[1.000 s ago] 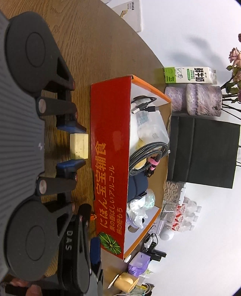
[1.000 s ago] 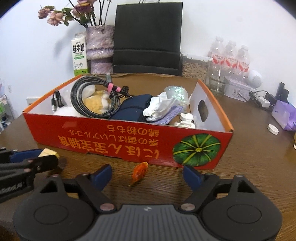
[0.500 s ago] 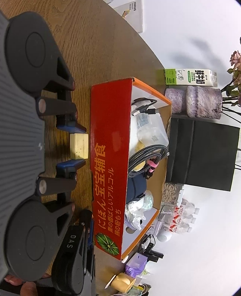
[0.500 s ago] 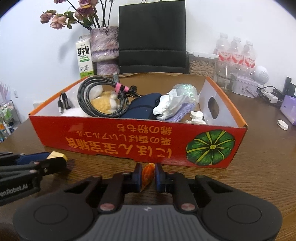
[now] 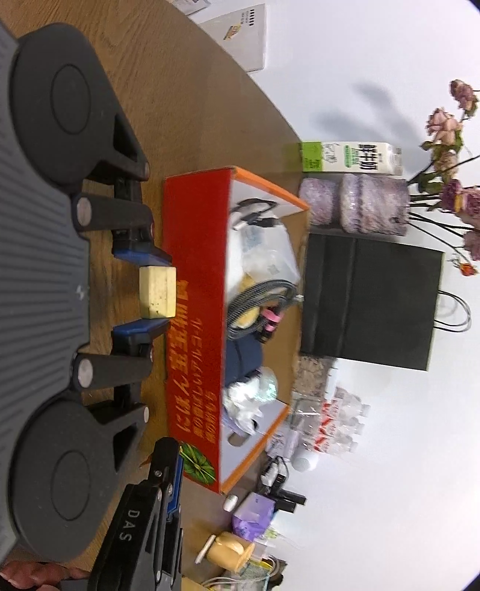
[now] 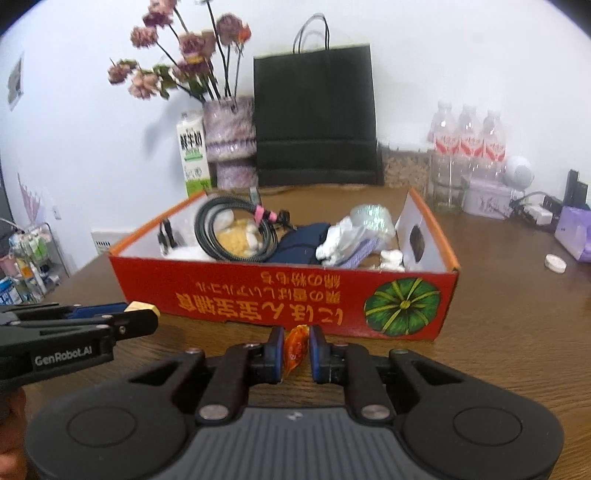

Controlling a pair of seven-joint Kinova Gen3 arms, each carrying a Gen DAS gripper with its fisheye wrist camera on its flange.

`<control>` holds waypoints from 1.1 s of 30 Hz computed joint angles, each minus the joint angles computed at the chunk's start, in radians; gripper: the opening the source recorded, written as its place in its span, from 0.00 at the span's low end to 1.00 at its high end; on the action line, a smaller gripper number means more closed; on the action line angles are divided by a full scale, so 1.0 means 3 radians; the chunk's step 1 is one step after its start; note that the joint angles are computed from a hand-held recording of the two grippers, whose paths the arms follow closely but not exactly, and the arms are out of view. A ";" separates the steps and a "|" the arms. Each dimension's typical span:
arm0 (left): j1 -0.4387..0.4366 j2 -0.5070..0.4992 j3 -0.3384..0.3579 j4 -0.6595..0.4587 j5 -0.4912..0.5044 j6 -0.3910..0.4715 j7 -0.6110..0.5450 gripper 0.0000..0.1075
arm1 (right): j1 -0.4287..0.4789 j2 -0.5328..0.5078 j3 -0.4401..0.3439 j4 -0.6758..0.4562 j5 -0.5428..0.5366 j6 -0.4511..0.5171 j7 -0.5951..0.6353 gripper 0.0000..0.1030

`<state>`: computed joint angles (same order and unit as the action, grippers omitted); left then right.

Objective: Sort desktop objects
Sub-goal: 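Carry the yellow block and orange item into the box and open both grippers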

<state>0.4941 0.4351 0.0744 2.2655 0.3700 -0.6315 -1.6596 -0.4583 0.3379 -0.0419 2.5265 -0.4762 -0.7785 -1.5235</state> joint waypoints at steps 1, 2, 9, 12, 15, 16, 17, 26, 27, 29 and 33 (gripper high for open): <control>0.0014 -0.0030 -0.0001 0.0004 0.0008 -0.0016 -0.0010 0.28 | -0.0003 -0.0030 -0.0008 0.0039 0.0009 -0.0049 -0.0014 0.13; 0.0028 -0.0060 -0.0002 0.0004 0.0021 -0.0032 -0.0024 0.28 | -0.0015 -0.0070 -0.0014 0.0083 0.0009 -0.0107 -0.0012 0.13; 0.0113 -0.0156 0.0024 -0.0209 0.0127 -0.0091 -0.0205 0.28 | 0.0048 -0.0294 -0.0026 0.0112 -0.0007 -0.0258 0.0116 0.13; 0.0132 -0.0099 0.0033 -0.0395 0.0173 -0.0043 -0.0285 0.28 | 0.0152 -0.0304 -0.0017 0.0036 0.0034 -0.0268 0.0129 0.13; 0.0118 -0.0013 0.0044 -0.0572 0.0166 -0.0004 -0.0287 0.29 | 0.0263 -0.0263 0.0000 -0.0049 0.0111 -0.0301 0.0108 0.13; 0.0139 0.0029 0.0027 -0.0654 0.0209 0.0014 -0.0312 0.29 | 0.0296 -0.0244 0.0006 -0.0073 0.0139 -0.0323 0.0098 0.13; 0.0163 0.0064 0.0005 -0.0714 0.0252 0.0022 -0.0345 0.29 | 0.0333 -0.0217 0.0014 -0.0118 0.0171 -0.0316 0.0092 0.13; 0.0522 0.0599 -0.0238 -0.1275 0.0866 -0.0184 -0.0901 0.29 | 0.0735 0.0201 0.0099 -0.0509 0.0703 -0.0358 -0.0091 0.13; 0.0494 0.0647 -0.0203 -0.1335 0.0919 -0.0136 -0.1032 0.29 | 0.0785 0.0259 0.0099 -0.0542 0.0772 -0.0356 -0.0125 0.13; 0.0526 0.0713 -0.0238 -0.1426 0.1067 -0.0057 -0.1180 0.29 | 0.0899 0.0329 0.0093 -0.0601 0.0939 -0.0273 -0.0212 0.13; 0.0563 0.0799 -0.0262 -0.1508 0.1238 -0.0044 -0.1389 0.29 | 0.0906 0.0435 0.0131 -0.0650 0.0925 -0.0273 -0.0174 0.13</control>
<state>0.6630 0.6748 -0.0043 1.8130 0.7414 -0.6449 -2.0765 -0.1864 0.4683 -0.0027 2.3316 -0.1987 -0.8603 -1.5756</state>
